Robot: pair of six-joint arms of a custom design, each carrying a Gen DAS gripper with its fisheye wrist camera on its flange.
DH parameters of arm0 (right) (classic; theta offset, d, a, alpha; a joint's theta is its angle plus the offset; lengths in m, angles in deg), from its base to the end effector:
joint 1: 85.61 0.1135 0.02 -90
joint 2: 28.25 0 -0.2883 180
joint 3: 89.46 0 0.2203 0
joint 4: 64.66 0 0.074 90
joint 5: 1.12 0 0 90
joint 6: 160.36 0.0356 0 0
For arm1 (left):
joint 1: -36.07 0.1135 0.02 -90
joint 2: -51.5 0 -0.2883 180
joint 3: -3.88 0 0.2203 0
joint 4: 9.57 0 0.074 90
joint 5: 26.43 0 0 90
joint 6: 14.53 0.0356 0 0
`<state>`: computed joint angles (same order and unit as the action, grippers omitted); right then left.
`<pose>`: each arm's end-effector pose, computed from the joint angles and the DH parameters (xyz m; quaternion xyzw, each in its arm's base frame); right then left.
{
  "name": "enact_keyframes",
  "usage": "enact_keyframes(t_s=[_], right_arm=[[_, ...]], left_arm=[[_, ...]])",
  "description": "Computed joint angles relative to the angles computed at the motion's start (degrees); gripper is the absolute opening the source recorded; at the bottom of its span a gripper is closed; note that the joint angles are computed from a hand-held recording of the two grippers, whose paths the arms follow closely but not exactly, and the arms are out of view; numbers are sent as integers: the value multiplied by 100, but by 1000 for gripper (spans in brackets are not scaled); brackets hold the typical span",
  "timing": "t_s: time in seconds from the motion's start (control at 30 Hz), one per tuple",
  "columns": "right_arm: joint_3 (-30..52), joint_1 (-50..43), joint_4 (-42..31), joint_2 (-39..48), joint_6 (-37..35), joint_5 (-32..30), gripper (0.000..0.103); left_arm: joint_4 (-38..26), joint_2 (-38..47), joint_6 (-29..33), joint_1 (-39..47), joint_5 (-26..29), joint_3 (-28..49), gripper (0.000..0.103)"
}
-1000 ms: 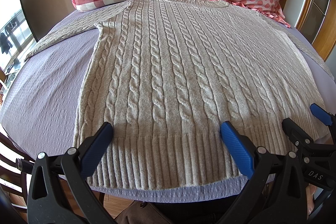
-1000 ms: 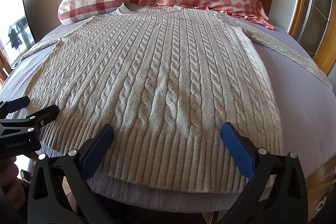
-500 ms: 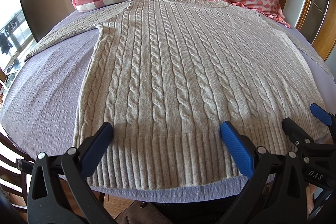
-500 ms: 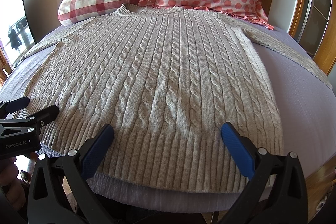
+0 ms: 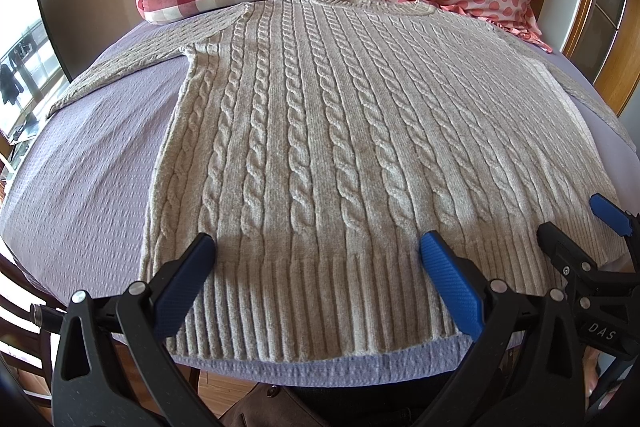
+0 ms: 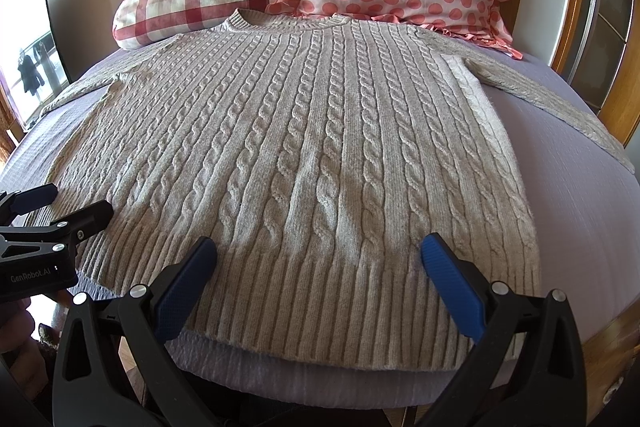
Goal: Fold small clothes
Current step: 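Grasp the sweater sleeve with the right gripper and fold it across the body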
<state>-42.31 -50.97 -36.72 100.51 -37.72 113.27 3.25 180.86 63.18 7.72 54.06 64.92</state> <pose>0.2516 0.1560 0.0346 0.0496 0.9297 0.0017 0.3649 0.3073 -0.1591 0.0418 0.1086 0.9458 -0.0284 0.3046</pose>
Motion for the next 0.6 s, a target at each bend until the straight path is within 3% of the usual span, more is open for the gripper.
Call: enact_keyframes(t_s=[0.13,0.27,0.37,0.43,0.5,0.6], right_arm=[[-916,-1048,1530,-295,-389,-943,102],[-1685,-3523,2452,-927,-321,-1808,102],[-1195,-5566,1864,-1036,28,-2760,97],[-445,-6492,998,-867,257,-3208,75],[294,-7049,287,-580,417,-3339,59],[1113,-7586,-352,-129,771,-3376,53]], left_arm=[[314,18,112,4,12,-129,101],[1131,147,269,-24,-9,-433,101],[1998,283,419,16,62,-769,101],[2335,364,473,51,100,-827,101],[2710,473,506,162,317,-864,101],[3170,578,445,378,861,-911,101]])
